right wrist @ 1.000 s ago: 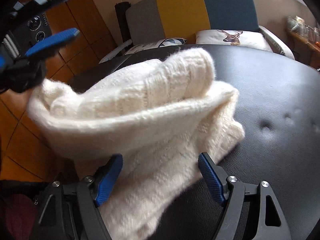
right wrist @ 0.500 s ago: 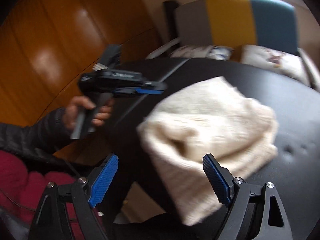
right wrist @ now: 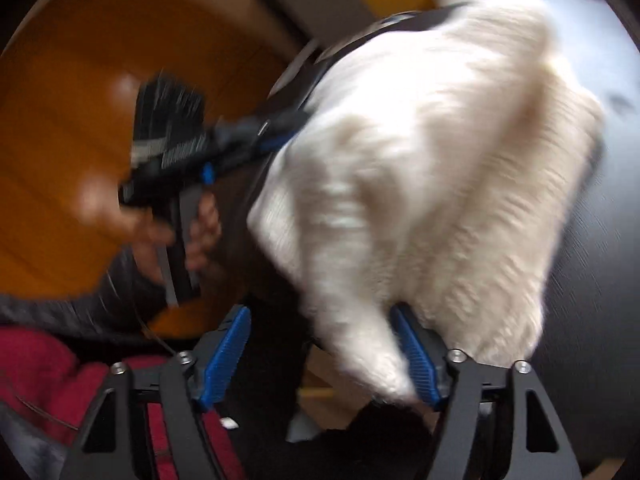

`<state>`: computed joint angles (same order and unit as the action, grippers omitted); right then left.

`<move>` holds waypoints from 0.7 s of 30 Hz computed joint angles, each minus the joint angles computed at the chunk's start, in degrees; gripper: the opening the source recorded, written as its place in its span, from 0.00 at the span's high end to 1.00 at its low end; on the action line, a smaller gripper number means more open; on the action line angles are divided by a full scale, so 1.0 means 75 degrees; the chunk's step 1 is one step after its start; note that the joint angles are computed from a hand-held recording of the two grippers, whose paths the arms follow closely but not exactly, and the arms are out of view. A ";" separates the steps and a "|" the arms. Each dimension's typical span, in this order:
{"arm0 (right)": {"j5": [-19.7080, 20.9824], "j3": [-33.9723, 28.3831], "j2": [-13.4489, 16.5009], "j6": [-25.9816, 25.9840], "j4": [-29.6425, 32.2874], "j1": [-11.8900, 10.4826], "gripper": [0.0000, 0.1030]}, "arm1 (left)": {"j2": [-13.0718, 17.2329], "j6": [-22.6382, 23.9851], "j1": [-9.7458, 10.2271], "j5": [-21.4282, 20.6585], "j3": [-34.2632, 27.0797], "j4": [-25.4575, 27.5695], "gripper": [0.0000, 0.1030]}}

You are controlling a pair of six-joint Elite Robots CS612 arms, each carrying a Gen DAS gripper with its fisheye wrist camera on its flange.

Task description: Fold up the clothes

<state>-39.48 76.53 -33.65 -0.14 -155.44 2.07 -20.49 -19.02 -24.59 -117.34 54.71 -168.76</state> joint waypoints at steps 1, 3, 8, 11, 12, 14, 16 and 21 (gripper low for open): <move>0.0015 0.0138 -0.0058 0.0270 -0.0208 -0.0035 0.30 | -0.0059 0.0230 -0.0032 0.0030 0.0097 -0.0052 0.81; -0.0011 0.0359 -0.0204 0.0691 -0.0577 -0.0108 0.30 | -0.0168 0.0674 -0.0090 0.0106 0.0283 -0.0136 0.80; -0.0322 0.0373 -0.0094 0.2887 -0.3093 -0.0313 0.22 | -0.0245 0.0846 -0.0124 0.0022 0.0455 -0.0406 0.80; -0.0941 -0.0171 0.0199 0.3361 -0.3247 -0.0270 0.22 | -0.0242 0.0778 -0.0112 -0.0102 0.0510 -0.0583 0.80; -0.1117 -0.0418 0.0317 0.3340 -0.3035 -0.0241 0.22 | -0.0242 0.0789 -0.0110 -0.0164 0.0536 -0.0664 0.80; -0.1470 -0.0935 0.0565 0.3308 -0.2607 -0.0184 0.25 | -0.0243 0.0933 -0.0116 -0.0389 0.0569 -0.0753 0.80; -0.1735 -0.1232 0.0681 0.3072 -0.2105 -0.0186 0.59 | -0.0250 0.1272 -0.0153 -0.0585 0.0597 -0.0728 0.79; -0.2630 -0.1369 0.0535 0.2503 -0.1695 -0.0051 0.87 | -0.0385 0.2958 -0.0400 -0.0729 0.0758 0.0319 0.79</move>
